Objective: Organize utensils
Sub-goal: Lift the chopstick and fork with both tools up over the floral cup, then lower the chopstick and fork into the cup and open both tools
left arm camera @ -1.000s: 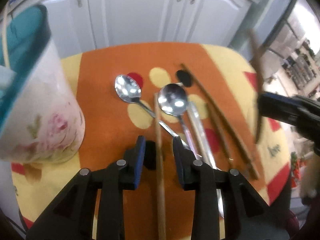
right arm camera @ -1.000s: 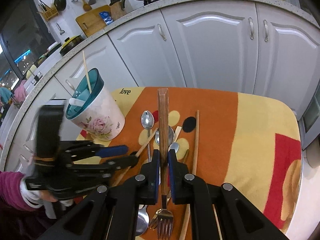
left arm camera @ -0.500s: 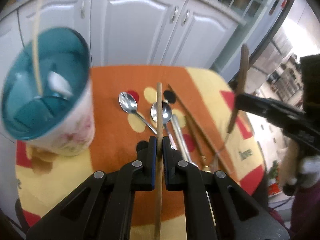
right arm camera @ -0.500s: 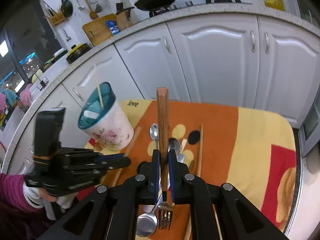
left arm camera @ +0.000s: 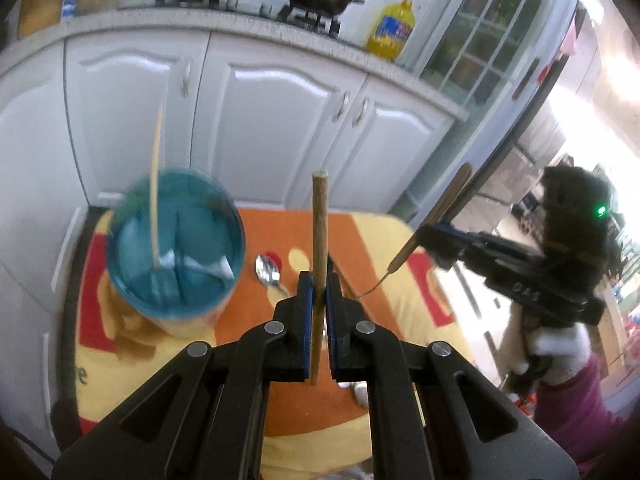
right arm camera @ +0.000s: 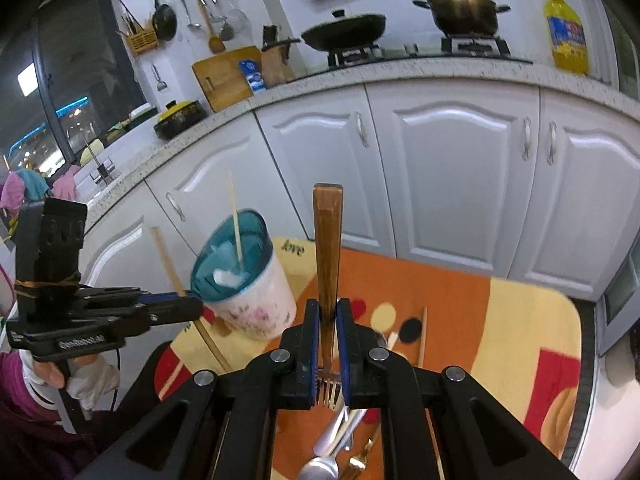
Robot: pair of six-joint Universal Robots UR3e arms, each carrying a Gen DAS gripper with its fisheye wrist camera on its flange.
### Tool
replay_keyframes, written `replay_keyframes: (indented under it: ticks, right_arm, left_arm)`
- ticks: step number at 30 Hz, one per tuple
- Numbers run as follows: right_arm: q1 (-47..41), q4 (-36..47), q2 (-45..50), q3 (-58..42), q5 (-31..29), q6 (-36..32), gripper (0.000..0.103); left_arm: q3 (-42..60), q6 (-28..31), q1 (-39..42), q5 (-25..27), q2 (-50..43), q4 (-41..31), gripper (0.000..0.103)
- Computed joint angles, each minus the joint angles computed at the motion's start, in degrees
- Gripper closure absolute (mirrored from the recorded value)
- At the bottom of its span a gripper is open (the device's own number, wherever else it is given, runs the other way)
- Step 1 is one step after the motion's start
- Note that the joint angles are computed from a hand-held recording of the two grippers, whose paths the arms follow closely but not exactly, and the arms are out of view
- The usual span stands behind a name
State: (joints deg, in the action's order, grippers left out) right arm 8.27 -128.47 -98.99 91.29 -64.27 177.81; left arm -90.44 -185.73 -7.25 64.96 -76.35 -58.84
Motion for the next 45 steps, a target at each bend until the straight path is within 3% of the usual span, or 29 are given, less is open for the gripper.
replay_keyframes:
  ticks: [8,17,21,29,39,45]
  right_arm:
    - [4.64,1.49,7.69,-15.68,-2.48,0.56,0.095]
    - [11.07,4.2,22.21,-39.56,-4.51,2.16,0.095]
    - [13.39,6.18,29.67,-49.26,-4.82,3.01,0.095]
    - [17.69,11.39,44.03,-65.12,-8.57,3.05,0.095]
    - [18.28,11.79,50.54,-68.24,-9.54,2.9,0.095]
    - [18.3,16.29,54.97,-77.94,-10.61,2.44,0.095]
  left_arm:
    - [13.71,2.91,9.71,-6.34,0.96,-8.03,0.098]
    - [26.22,7.23,19.98,-8.39,-0.77,-13.13,0.098]
    - [25.04,8.63,21.84,-5.99,-1.25,-11.5,0.098]
    - [12.35,8.36,20.39,1.66,-0.77,-1.86,0.098]
    - [7.16,6.32,15.45,7.4,-5.63,3.31,0.098]
    - [6.96,5.62,14.57,7.88,-7.44,4.08,0.098]
